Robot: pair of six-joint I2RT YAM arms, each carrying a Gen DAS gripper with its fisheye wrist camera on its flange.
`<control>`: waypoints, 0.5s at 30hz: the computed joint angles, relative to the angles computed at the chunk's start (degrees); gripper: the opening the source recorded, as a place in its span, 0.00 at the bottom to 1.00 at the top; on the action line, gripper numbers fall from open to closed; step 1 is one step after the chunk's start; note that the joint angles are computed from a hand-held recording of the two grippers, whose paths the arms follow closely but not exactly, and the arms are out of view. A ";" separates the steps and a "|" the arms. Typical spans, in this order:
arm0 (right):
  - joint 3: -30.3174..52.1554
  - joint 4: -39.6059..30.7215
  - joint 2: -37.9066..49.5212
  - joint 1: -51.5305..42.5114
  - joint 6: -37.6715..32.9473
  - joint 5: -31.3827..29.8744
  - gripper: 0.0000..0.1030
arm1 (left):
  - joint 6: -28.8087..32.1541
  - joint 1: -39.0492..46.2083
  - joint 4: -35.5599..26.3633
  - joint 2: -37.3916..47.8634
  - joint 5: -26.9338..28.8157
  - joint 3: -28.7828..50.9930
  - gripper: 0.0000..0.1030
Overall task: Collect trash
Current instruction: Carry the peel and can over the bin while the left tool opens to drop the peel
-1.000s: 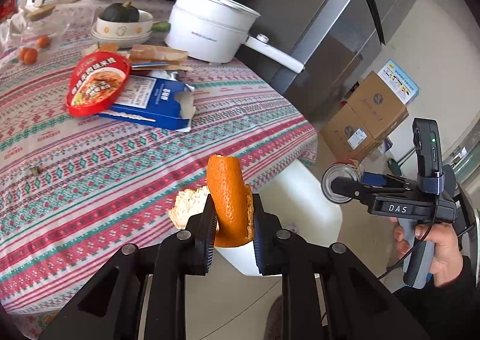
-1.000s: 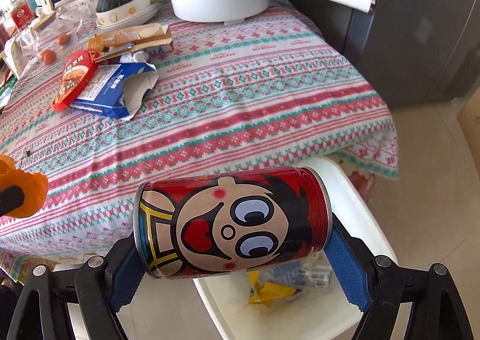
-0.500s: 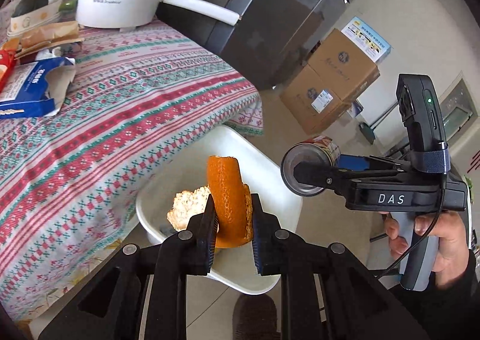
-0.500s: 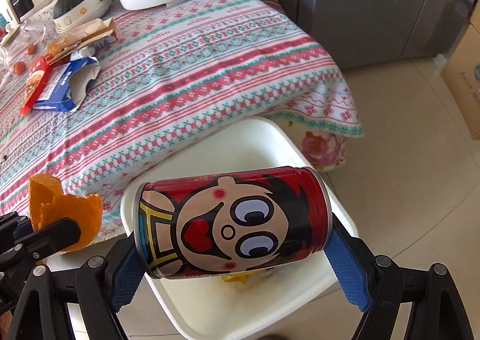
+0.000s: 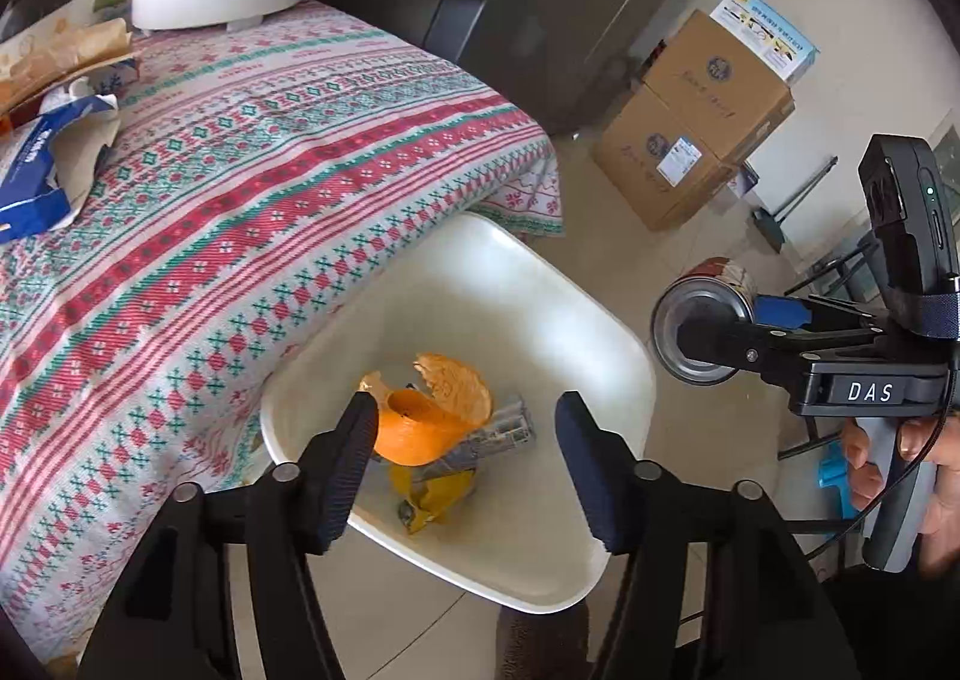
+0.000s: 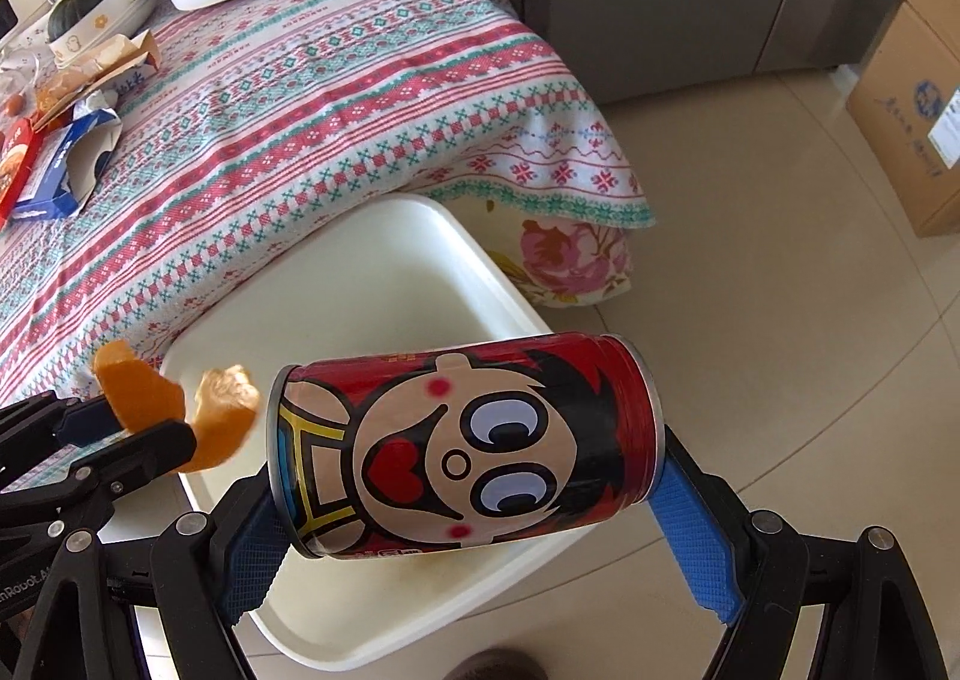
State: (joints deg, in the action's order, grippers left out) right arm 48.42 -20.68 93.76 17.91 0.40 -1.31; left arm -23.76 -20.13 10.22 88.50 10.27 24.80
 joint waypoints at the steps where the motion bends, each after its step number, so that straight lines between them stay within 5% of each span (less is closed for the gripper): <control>1: 0.13 -0.03 0.23 -0.11 -0.11 -0.02 0.87 | 0.54 0.36 -0.84 -0.96 -0.79 -0.25 0.68; 15: 2.50 -0.60 3.70 3.18 1.61 2.01 0.87 | 8.55 13.85 -13.71 -16.79 0.77 -5.33 0.84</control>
State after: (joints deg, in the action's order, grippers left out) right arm 50.92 -21.28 97.46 21.09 2.01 0.70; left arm -15.20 -6.29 -3.49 71.71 11.04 19.47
